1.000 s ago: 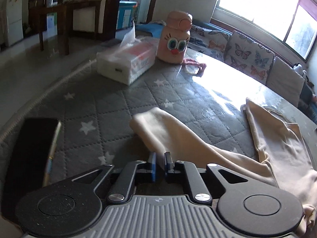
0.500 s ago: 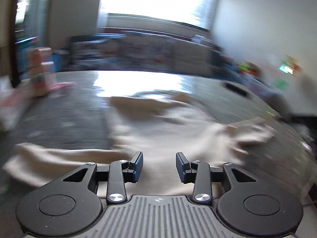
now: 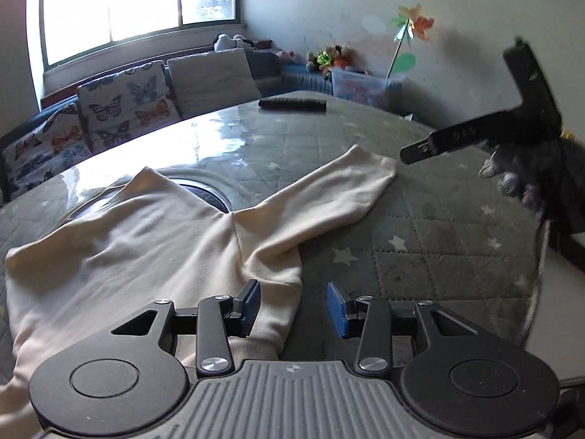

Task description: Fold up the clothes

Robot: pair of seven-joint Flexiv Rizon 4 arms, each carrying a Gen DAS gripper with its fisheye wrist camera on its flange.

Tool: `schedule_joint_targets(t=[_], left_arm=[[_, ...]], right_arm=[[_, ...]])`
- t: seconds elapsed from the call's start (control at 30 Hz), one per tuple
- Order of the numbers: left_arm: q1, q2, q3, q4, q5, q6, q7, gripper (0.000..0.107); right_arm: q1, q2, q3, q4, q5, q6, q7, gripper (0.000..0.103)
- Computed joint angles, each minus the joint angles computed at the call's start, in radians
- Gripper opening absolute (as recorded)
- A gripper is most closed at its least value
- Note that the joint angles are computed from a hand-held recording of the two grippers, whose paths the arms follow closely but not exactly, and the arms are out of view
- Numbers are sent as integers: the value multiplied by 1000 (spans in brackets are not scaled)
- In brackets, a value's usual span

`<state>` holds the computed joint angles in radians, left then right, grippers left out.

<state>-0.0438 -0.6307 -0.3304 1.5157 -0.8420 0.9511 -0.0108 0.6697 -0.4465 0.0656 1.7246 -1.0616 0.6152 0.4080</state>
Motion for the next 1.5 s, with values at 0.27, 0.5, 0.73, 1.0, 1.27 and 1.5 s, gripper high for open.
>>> schedule_joint_targets(t=[0.27,0.5,0.73,1.0,1.27,1.5], left_arm=[[-15,-51,2,-44,86,24,-32,12],[54,-26,-8,-73,71,-204,75,7],[38,-27,26,-82,59,-221,103,11],[11,-13,22,-46,15,-182,199,21],[-19,-60,36,-96,91,-188,131,21],[1,-76,19,-124,91,-265,110,21]], right_arm=[[-10,-17,2,-29,51,6,-100,103],[-3,-8,1,-37,87,-50,-152,103],[-19,-67,-8,-93,127,-17,-230,103],[-9,-147,-44,-192,193,-88,-385,103],[-24,-204,-94,-259,189,-64,-426,103],[-48,-253,-136,-306,184,-2,-400,103]])
